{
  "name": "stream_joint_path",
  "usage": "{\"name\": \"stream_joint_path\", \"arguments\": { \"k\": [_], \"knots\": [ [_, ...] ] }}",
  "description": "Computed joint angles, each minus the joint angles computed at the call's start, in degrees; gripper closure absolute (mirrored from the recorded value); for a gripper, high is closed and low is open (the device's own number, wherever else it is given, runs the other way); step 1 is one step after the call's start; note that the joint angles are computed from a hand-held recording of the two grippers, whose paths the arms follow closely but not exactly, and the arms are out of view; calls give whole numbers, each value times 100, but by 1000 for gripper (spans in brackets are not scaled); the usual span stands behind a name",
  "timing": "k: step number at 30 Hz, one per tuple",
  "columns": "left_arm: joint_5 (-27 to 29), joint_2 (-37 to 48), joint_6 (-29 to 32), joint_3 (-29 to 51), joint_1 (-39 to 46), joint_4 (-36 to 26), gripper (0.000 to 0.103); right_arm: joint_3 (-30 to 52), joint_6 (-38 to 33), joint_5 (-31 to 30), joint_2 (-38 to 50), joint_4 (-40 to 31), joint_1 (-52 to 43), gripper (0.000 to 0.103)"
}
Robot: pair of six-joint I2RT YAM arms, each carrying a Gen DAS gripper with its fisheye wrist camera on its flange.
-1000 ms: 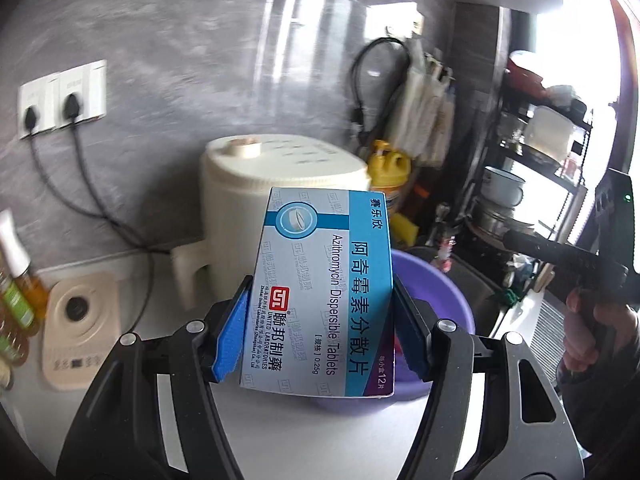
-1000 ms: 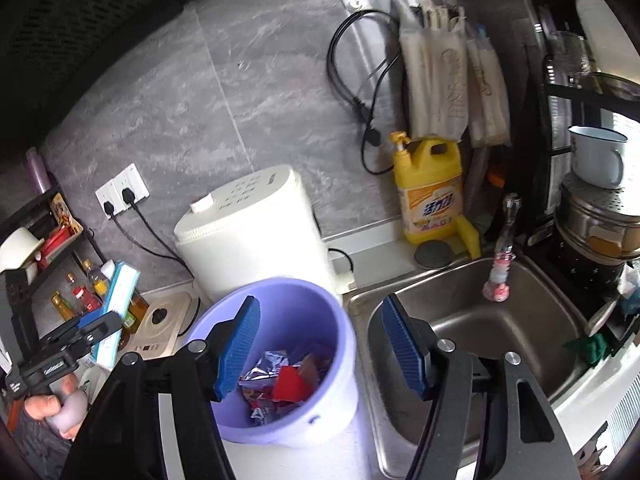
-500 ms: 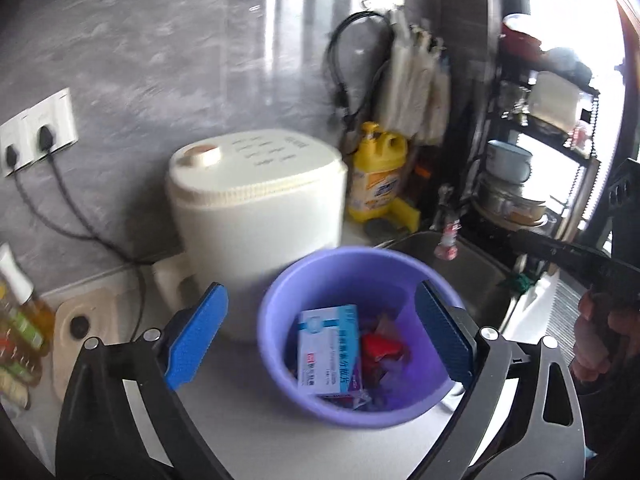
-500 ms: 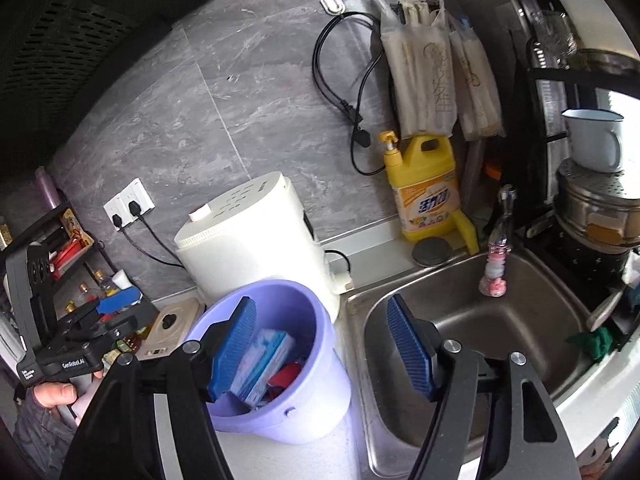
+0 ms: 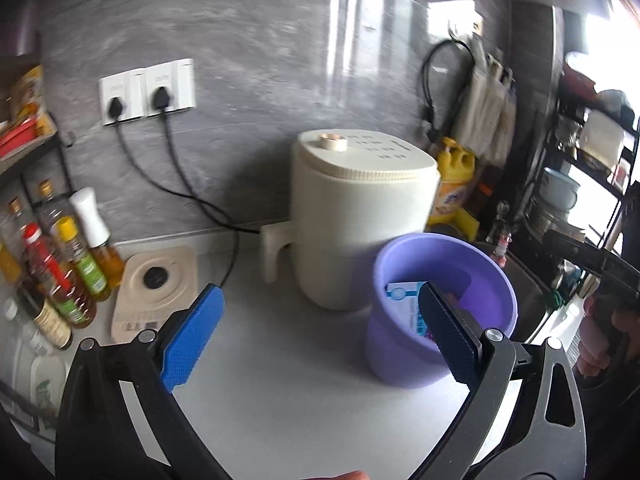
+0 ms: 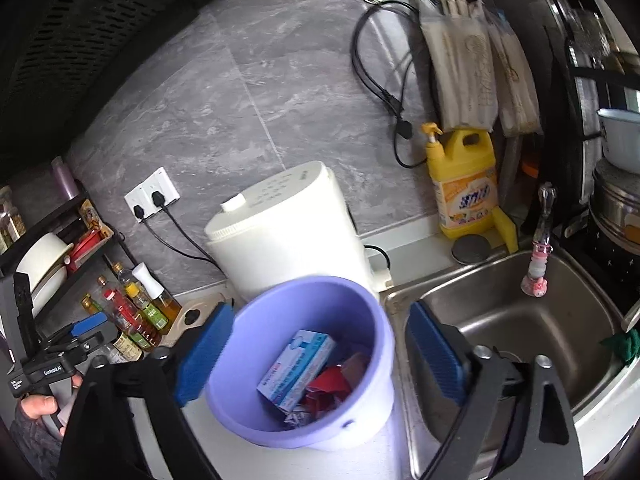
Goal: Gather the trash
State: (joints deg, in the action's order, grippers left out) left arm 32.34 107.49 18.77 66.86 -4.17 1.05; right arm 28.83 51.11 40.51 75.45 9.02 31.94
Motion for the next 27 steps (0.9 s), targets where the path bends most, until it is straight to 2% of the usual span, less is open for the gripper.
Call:
{"name": "stream_joint_path", "arguments": {
  "k": [6,12,16,19,23,27],
  "knots": [
    [676,-12,399,156,882,-393,6,932,665,686,498,-1156,674,8],
    [1394,97,1141,547,1855,-1102,6,2344,1866,1438,1299,-2913,1601,8],
    [1843,205,1926,992,2475,-1954,6,3432,3046,1781,1969,-4249,2149,8],
    [2060,176,2493,1084,2820,-2312,6,4264,3836,1950,2483,-5285,2496,8],
    [2399,270,3198,1361,3236,-3085,6,5333,4638,2034,3182,-6561,2885,8],
    [2722,389,3839,1670,3655,-3798,6,6224,5291,2093,3780,-7446,3217,8]
  ]
}}
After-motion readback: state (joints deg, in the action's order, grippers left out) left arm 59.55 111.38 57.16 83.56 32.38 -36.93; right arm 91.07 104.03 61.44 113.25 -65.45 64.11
